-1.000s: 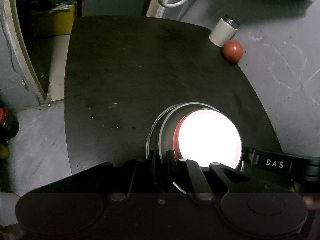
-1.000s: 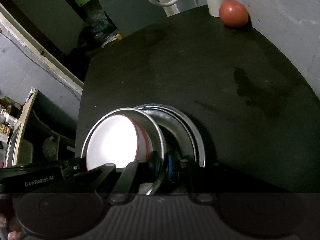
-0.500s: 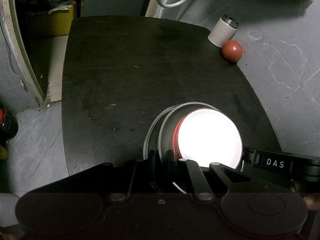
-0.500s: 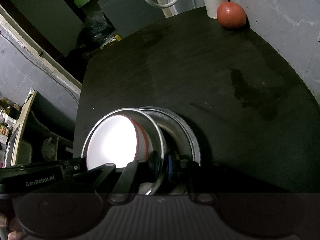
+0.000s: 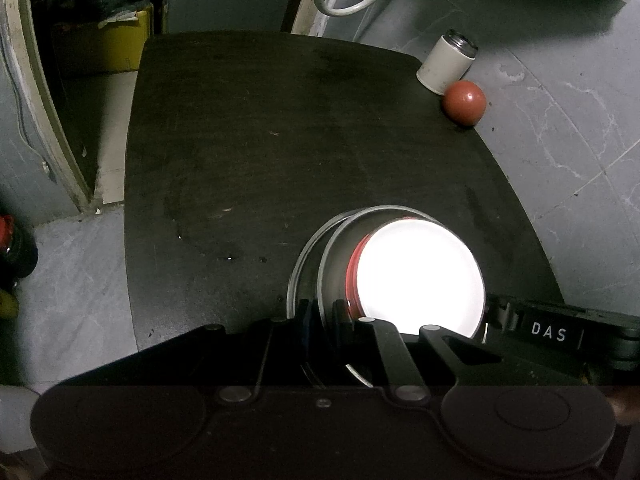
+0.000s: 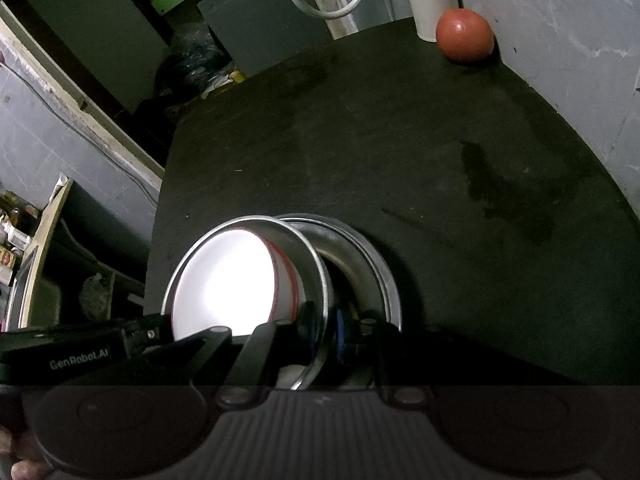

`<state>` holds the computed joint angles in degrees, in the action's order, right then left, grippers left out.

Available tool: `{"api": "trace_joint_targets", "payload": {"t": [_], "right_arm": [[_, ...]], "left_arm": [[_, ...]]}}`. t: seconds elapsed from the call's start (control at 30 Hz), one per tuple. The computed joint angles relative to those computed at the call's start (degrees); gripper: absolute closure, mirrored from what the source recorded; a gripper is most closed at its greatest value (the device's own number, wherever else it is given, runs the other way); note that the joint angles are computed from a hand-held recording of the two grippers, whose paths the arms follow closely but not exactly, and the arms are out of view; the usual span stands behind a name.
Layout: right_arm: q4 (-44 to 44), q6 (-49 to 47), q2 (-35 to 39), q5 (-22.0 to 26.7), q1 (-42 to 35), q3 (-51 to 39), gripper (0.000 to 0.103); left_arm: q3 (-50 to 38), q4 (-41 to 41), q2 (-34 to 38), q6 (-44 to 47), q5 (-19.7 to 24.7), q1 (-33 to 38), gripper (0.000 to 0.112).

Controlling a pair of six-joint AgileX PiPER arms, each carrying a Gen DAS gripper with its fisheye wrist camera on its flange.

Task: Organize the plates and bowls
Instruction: 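Lower the steel bowl with both grippers onto the plate stack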

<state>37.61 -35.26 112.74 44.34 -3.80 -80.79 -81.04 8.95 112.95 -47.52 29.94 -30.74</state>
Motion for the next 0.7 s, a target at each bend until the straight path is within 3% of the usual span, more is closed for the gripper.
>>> {"api": "trace_joint_targets", "payload": {"t": [0.43, 0.7], "right_arm": [[0.58, -0.27, -0.58, -1.25, 0.11, 1.2, 0.09], [0.65, -0.29, -0.56, -1.63, -0.21, 1.29, 0.085]], "left_arm": [[-0.19, 1.47, -0.09, -1.42, 0.98, -0.08, 0.092], [0.19, 2.47, -0.35, -2.38, 1.06, -0.15, 0.087]]}}
